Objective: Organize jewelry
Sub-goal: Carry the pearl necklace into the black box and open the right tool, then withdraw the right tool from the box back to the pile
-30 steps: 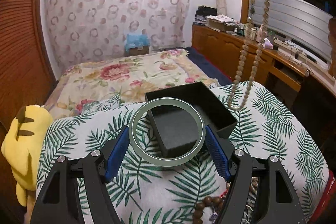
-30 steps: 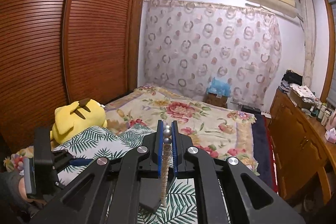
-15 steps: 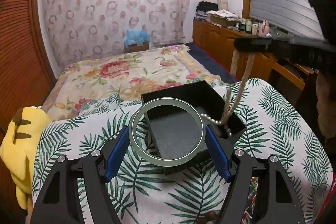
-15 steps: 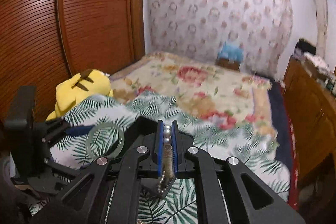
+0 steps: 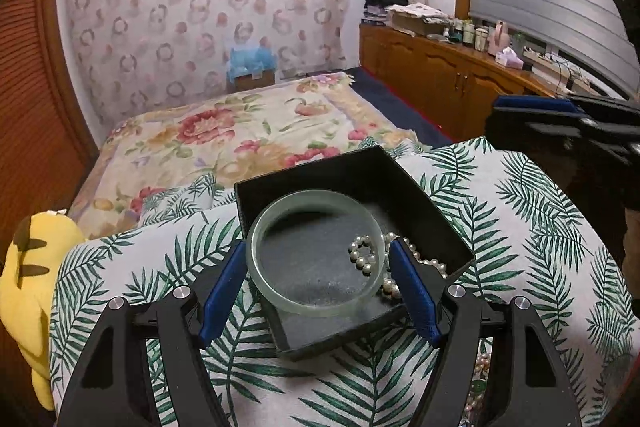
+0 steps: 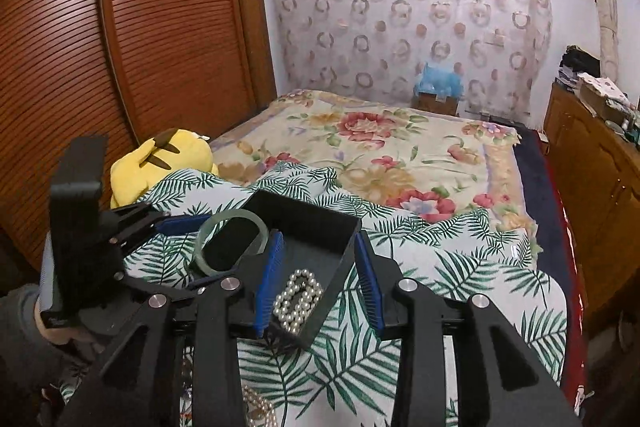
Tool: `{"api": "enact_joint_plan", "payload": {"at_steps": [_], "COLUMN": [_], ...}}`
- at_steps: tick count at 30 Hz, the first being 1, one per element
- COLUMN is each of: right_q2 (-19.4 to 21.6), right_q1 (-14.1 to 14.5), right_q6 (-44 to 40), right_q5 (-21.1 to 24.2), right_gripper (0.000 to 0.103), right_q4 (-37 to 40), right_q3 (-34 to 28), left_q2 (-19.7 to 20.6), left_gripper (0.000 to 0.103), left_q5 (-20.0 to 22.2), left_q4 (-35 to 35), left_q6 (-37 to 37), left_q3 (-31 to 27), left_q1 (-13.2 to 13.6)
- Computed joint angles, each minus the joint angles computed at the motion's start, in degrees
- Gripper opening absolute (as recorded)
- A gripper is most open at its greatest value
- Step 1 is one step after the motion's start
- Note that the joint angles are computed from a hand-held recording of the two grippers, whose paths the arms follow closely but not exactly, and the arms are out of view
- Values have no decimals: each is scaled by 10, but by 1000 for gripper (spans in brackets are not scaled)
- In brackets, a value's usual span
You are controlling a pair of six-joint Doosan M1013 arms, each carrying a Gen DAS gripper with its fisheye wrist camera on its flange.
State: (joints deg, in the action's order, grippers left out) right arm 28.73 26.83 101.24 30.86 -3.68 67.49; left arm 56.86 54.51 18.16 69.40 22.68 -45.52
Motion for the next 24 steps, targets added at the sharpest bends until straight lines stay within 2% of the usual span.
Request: {"api": "enact_joint_plan", "payload": {"at_steps": [6, 14, 19, 21, 24], "right_q2": [-24, -59, -68, -69, -71], "right_q1": [2, 15, 26, 32, 40], "right_q6": [12, 32, 23, 27, 35], "right_q5": [-29, -63, -57, -50, -35], "right_gripper": [39, 39, 39, 32, 28], "right_q4": [-4, -8, -1, -6, -20], "right_q3": [47, 124, 151, 159, 165], "left_q2": [-21, -90, -123, -135, -149], "left_gripper": [74, 74, 74, 74, 74], "left_q5": [-22, -86, -111, -118, -125], "left_q4": [4, 15, 21, 19, 26], "left_q6": [-9, -39, -57, -62, -67], "left_q3": [35, 159, 221, 243, 270], "left_q1": [-2, -8, -14, -16, -20]}}
